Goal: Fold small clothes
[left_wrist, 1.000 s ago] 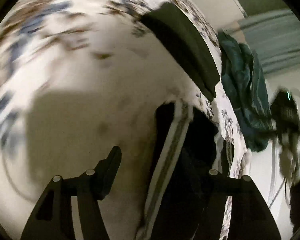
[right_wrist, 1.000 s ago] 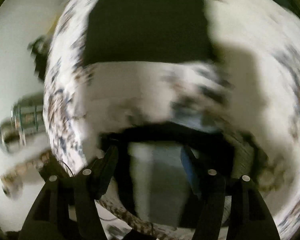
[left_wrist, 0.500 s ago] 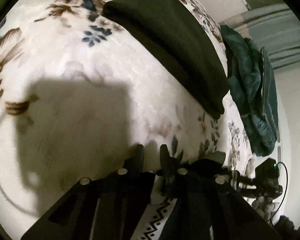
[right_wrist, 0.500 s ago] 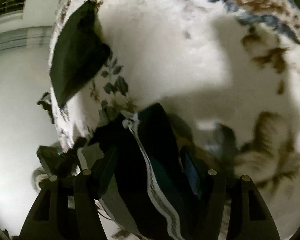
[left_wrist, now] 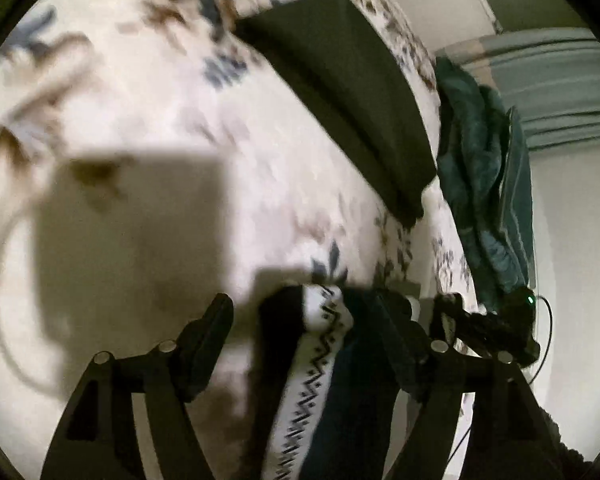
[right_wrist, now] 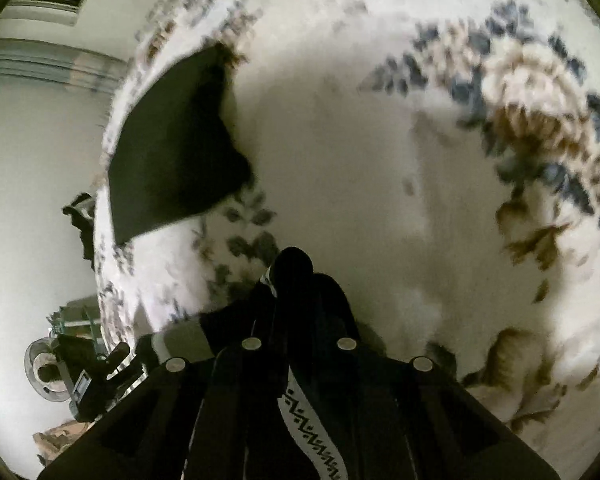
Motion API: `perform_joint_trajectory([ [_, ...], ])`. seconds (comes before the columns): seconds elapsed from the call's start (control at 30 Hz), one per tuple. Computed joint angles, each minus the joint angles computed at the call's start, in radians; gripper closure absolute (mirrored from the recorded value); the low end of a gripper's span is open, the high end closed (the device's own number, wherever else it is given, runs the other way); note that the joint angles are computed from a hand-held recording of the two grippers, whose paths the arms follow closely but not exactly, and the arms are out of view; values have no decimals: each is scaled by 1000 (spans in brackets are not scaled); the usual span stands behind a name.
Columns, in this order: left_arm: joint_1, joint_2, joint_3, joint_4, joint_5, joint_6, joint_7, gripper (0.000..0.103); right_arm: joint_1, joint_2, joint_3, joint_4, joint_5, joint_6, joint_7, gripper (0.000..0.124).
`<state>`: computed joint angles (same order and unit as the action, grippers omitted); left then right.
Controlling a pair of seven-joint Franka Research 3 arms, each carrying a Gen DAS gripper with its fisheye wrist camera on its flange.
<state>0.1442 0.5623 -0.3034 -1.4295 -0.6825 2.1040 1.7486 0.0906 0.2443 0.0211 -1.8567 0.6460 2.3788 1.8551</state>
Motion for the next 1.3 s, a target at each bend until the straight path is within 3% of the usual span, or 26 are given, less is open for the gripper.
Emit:
perform_joint_trajectory([
  [0.03, -25, 7, 8, 4, 32, 10, -19, 35, -13, 10, 3, 2, 37, -28, -5, 113],
  [0.07, -43, 10, 9, -2, 51, 37, -22, 65, -26, 18, 3, 4, 69, -64, 7, 104],
  [0.1, -45, 14, 5, -1, 55, 46, -19, 82, -30, -3, 0, -27, 79, -70, 13, 86],
  [0.17, -65, 34, 9, 23, 96, 58, -40, 85, -36, -59, -4, -103, 121, -55, 6, 66],
  [0.27, -55, 49, -6, 38, 94, 73, -40, 86, -37, -168, -11, -240, 208, -51, -26, 64],
  [0.37, -47, 54, -11, 39, 96, 73, -44, 86, -19, -277, -22, -395, 307, -72, -30, 54],
  [0.47, -44, 54, -14, 40, 100, 70, -50, 86, 18, -320, -28, -500, 490, -88, -88, 53],
  [0.5, -45, 53, -15, 41, 104, 69, -51, 86, 35, -333, -23, -527, 546, -73, -116, 63],
  [0.57, -44, 54, -15, 47, 111, 61, -45, 86, 67, -361, -5, -556, 546, -22, -113, 115],
  [0.67, -35, 69, -21, 73, 108, 22, -37, 84, 82, -437, 9, -601, 368, 54, 53, 116],
  [0.73, -32, 80, -21, 95, 109, -7, -39, 79, 96, -440, -15, -610, 371, 39, 38, 116],
  [0.8, -27, 80, -19, 110, 110, -39, -45, 70, 106, -415, -34, -594, 401, 7, -4, 104],
  [0.83, -22, 74, -19, 108, 107, -50, -42, 59, 104, -404, -41, -578, 401, -15, -25, 97],
  [0.87, -10, 60, -21, 98, 97, -68, -33, 39, 98, -395, -45, -555, 367, -37, -46, 71],
  [0.9, 3, 43, -25, 76, 77, -72, -16, 33, 92, -399, -42, -548, 332, -27, -49, 48],
  [0.93, 29, 6, -33, 24, 35, -66, 18, 33, 90, -404, -41, -551, 328, -9, -65, 42],
  [0.97, 36, -13, -31, -4, 12, -66, 35, 33, 92, -403, -50, -553, 381, 10, -125, 42],
  [1.07, 66, -87, -18, -120, -72, -95, 102, 33, 82, -322, -81, -518, 570, -35, -321, 41],
  [1.2, 64, -133, 6, -231, -169, -139, 150, 33, 24, -136, -66, -416, 772, -198, -570, 41],
  [1.3, 38, -133, 12, -256, -228, -145, 191, 32, -18, -17, -21, -317, 831, -306, -681, 40],
])
